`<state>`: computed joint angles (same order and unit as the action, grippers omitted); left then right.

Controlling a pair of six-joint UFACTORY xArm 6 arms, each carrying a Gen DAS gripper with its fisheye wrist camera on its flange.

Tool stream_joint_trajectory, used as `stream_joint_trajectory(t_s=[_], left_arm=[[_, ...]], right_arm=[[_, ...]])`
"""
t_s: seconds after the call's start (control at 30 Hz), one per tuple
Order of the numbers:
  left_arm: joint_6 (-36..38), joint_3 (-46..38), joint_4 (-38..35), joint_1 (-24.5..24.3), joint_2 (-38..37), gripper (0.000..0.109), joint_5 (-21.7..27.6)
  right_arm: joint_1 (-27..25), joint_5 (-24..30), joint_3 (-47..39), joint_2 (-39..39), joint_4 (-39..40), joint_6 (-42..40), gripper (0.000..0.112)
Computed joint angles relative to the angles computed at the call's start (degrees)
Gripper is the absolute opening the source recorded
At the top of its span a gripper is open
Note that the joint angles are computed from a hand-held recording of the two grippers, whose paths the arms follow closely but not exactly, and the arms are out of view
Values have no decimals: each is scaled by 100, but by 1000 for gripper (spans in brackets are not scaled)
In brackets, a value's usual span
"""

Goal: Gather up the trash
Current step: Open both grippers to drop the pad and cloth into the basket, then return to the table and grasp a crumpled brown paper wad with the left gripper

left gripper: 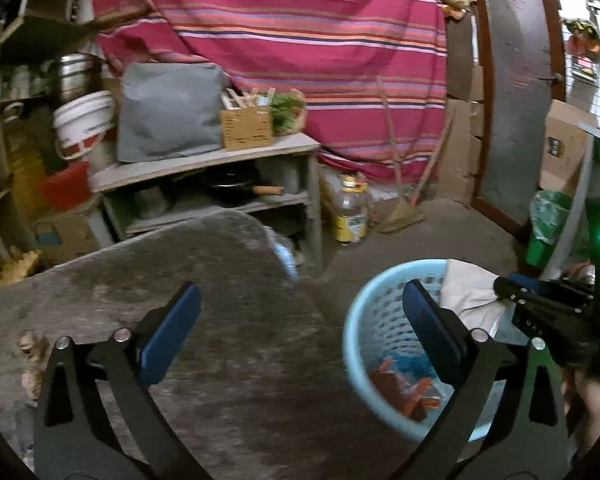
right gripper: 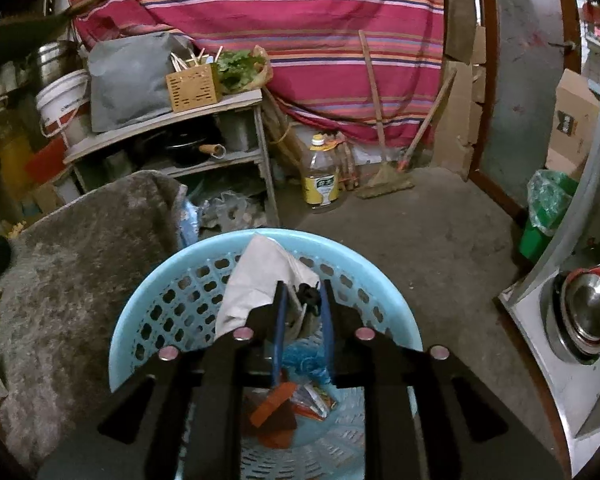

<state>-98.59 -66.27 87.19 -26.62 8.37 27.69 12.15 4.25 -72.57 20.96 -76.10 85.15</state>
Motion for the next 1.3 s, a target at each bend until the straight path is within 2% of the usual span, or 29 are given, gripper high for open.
stream_joint_trajectory(t_s=[0.03, 0.07, 0.2, 0.37, 0.57, 0.63, 0.73, 0.83, 0.97, 1.07, 1.3], left_arm=[[7, 119, -7, 44, -117, 98, 6], [-6, 227, -6, 102, -220, 98, -24], [-173, 810, 48, 404, -773, 98, -76], [-390, 1588, 188, 981, -1540, 98, -244], [-146, 2385, 180, 1910, -2360, 98, -519], [-74, 2602, 259, 2157, -2565, 98, -428], [-50, 2848, 399, 2594, -2769, 98, -401], [-41, 3020, 487, 3183, -2860, 98, -599], [-123, 3065, 633, 3960, -2673, 98, -1142], [-50, 2972, 638, 4336, -2320, 98, -1577], [530, 2846, 165, 4488, -1691, 98, -1984]], right_arm=[[43, 83, -46, 36, -31, 95, 57], [78, 164, -78, 56, -53, 154, 73], [319, 546, -174, 195, 836, -629, 76], [695, 850, -359, 165, 372, -251, 90], [1088, 725, -634, 228, 73, 201, 97], [1246, 650, -799, 342, 80, 296, 98], [1517, 656, -1104, 594, 349, 14, 98], [1831, 908, -1451, 861, 632, -383, 98], [2132, 1090, -1909, 1225, 1099, -918, 98], [2302, 1189, -2289, 1539, 1567, -1366, 98], [2621, 1389, -3212, 2267, 2710, -2387, 98]])
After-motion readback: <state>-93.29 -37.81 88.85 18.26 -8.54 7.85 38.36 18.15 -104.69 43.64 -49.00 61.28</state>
